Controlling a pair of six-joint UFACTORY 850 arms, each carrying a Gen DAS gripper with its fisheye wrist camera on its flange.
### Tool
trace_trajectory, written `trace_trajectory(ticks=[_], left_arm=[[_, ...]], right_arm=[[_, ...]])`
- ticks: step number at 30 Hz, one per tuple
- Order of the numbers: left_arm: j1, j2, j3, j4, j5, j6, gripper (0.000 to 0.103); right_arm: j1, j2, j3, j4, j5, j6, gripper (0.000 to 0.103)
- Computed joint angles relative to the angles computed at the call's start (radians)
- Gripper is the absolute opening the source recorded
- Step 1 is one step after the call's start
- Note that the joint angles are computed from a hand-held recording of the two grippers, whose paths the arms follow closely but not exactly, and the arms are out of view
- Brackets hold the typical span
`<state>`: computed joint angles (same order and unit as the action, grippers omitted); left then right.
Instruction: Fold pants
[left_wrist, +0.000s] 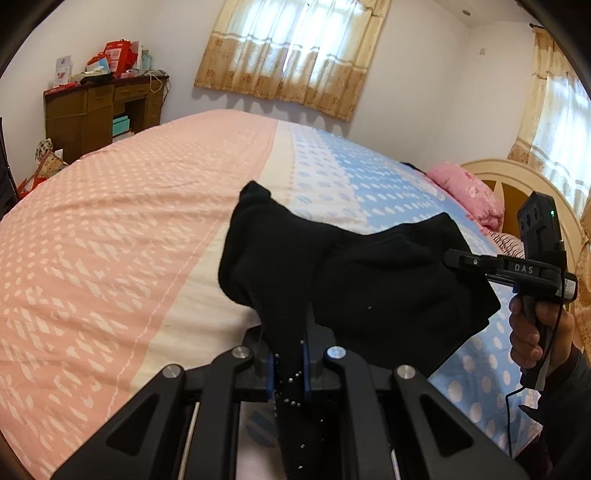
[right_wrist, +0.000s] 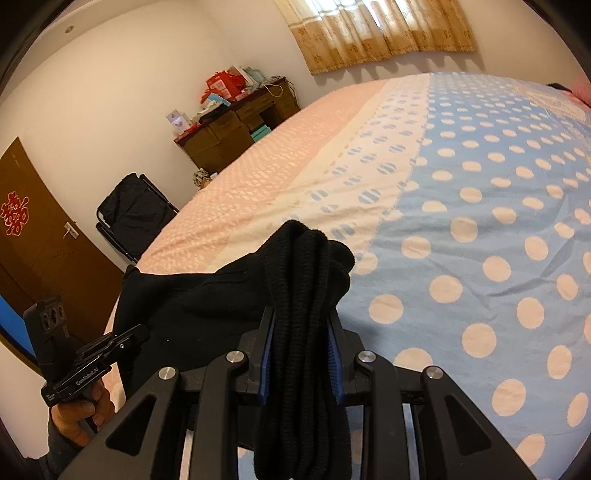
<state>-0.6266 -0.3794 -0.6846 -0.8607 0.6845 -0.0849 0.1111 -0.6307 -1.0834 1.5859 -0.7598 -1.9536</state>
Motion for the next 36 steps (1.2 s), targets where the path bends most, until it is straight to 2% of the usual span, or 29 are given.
trace_trajectory(ticks=[5,12,19,20,22,24,30,33,36], left_arm=[[0.0,-0.014,-0.006,-0.005,-0.01,0.01,0.011],[0.001,-0.028,-0.027,-0.064,-0.033,0.073,0.017],[-0.007,-0.046,-0.033,-0.149,-0.033,0.153,0.039],[-0.007,-0.048,-0.036,-0.166,-0.034,0.167,0.045],[-0.012,-0.054,-0.04,-0.225,-0.027,0.204,0.062],[-0.014,-0.053,-0.032,-0.231,-0.023,0.192,0.064],[-0.044,-0.037,-0.017,-0.362,-0.005,0.251,0.077],[-0.055,-0.034,-0.009,-0.431,-0.003,0.258,0.083],[-0.088,-0.014,0.011,-0.482,0.013,0.259,0.083]], right_arm=[[0.001,-0.027,-0.021,-0.005,0.01,0.018,0.026],[0.006,-0.047,-0.035,0.004,0.034,0.029,0.026],[0.029,-0.058,-0.037,0.053,0.123,-0.027,0.029],[0.034,-0.059,-0.035,0.072,0.147,-0.046,0.03],[0.041,-0.065,-0.037,0.085,0.18,-0.057,0.037],[0.046,-0.069,-0.037,0.128,0.211,-0.093,0.041],[0.008,-0.062,-0.019,0.215,0.203,-0.129,0.058],[-0.019,-0.056,-0.008,0.211,0.181,-0.094,0.058],[-0.036,-0.002,0.061,0.312,0.197,-0.197,0.058]])
